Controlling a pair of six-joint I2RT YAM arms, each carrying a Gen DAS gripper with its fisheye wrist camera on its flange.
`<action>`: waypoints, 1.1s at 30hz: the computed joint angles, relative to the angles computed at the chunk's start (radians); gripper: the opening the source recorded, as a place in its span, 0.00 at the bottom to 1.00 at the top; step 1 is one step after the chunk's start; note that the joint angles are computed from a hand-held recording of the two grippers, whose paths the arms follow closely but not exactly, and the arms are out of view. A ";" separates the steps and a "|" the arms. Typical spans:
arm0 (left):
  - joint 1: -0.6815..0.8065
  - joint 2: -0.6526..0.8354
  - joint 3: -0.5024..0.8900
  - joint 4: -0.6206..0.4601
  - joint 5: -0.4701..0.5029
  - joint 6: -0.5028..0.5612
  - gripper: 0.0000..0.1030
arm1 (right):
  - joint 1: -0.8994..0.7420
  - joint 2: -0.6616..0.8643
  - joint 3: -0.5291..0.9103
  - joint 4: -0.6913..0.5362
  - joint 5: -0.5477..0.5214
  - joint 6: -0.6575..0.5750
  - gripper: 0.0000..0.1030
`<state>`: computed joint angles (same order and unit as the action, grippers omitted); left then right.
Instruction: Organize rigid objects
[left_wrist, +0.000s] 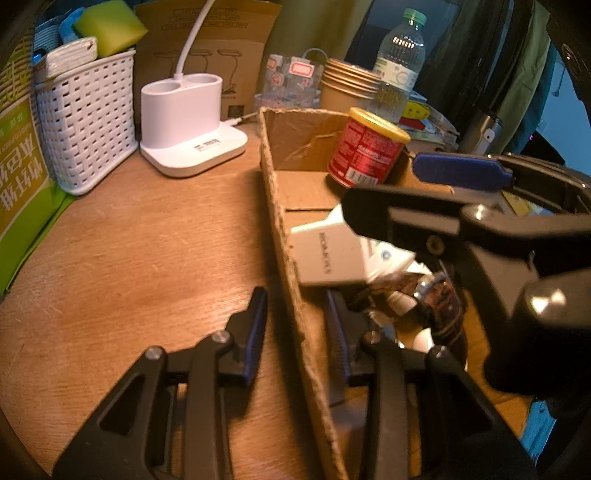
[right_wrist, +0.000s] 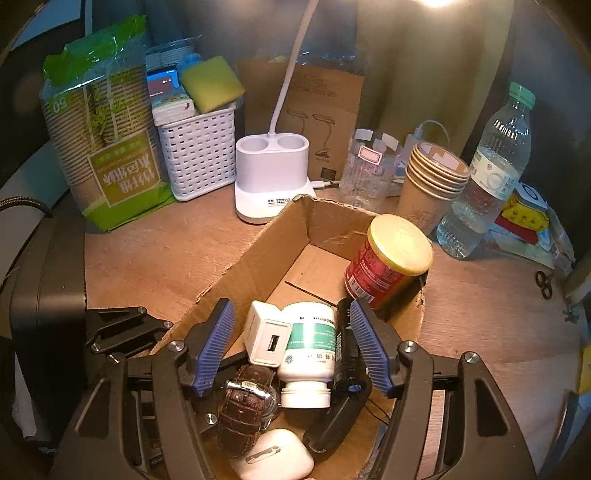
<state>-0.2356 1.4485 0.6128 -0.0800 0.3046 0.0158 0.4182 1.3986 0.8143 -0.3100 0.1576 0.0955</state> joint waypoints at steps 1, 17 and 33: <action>0.000 0.000 0.000 0.000 0.000 0.000 0.34 | -0.002 -0.003 -0.001 -0.001 0.000 0.002 0.66; -0.007 -0.002 0.005 -0.004 -0.040 -0.012 0.48 | -0.017 -0.152 -0.061 -0.058 0.029 0.024 0.66; 0.003 -0.270 -0.010 -0.168 -0.088 -0.021 0.63 | -0.017 -0.423 -0.130 -0.212 0.119 0.066 0.66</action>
